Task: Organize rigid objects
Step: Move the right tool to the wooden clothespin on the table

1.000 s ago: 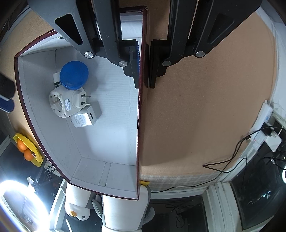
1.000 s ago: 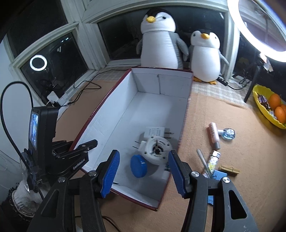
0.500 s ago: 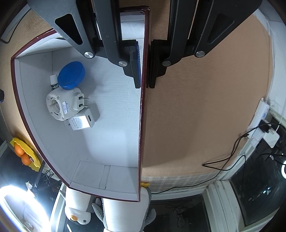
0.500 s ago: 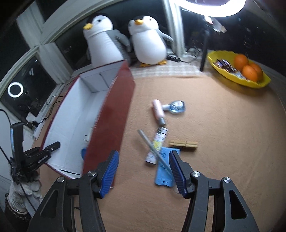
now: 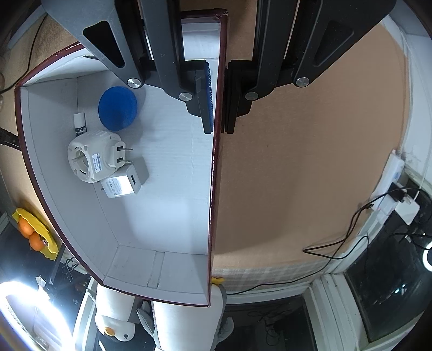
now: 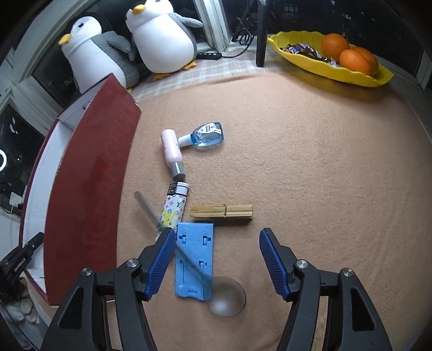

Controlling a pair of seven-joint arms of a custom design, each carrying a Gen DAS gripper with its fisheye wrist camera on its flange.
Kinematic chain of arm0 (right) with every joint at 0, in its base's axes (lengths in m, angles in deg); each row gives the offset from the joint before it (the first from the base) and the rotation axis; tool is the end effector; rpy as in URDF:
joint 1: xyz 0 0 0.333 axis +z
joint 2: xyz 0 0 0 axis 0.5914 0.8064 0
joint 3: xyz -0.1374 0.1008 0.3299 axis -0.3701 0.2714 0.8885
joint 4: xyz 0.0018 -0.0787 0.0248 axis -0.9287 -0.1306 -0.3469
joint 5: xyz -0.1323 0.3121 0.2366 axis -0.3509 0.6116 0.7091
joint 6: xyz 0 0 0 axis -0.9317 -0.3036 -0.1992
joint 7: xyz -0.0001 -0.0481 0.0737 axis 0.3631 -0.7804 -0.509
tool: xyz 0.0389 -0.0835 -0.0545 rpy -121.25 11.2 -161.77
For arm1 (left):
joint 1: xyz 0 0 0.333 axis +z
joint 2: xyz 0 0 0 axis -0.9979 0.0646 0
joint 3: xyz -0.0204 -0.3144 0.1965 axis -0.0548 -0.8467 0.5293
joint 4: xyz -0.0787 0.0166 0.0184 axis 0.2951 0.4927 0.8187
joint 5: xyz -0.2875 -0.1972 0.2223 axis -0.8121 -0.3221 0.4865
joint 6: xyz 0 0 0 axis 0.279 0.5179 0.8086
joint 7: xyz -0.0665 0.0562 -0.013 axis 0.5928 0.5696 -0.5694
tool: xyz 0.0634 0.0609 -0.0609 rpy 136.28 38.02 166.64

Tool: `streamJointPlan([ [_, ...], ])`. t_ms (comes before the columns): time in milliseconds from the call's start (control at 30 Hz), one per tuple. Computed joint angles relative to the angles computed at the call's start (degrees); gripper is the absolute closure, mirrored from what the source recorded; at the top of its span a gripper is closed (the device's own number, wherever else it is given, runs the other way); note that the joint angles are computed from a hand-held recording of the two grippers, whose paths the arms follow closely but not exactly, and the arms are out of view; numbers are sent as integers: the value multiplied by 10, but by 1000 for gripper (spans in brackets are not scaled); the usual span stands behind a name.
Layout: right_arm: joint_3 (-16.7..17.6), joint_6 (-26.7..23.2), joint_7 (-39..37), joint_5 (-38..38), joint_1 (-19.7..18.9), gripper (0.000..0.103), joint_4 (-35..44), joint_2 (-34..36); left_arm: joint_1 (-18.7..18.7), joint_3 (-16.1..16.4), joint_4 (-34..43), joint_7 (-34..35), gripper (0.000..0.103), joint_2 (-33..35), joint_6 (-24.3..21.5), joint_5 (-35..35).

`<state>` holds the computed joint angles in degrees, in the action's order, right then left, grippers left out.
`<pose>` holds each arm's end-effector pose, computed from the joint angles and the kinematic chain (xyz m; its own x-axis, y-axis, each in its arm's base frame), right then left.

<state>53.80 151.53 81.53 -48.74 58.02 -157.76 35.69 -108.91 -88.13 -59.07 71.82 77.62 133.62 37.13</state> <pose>0.4806 0.2781 0.3386 -0.3180 -0.9197 -0.2304 -0.8437 0.3853 -0.3738 0.5349 -0.3980 0.3669 -0.1689 -0.9855 -0.0185 -0.8709 0.1580 -0.4654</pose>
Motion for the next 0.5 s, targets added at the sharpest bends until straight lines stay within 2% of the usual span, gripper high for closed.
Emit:
streamJointPlan([
  [133,3,0,-24,19,-6,42,14,18,0,0,-2,-4,96,0,0,-1],
  [400,12,-42,-81,50,-9,41,52,48,-2,1,1,-8,96,1,-4,0],
  [500,17,-72,-114,70,-11,41,70,60,-2,1,1,-13,96,1,-5,1],
])
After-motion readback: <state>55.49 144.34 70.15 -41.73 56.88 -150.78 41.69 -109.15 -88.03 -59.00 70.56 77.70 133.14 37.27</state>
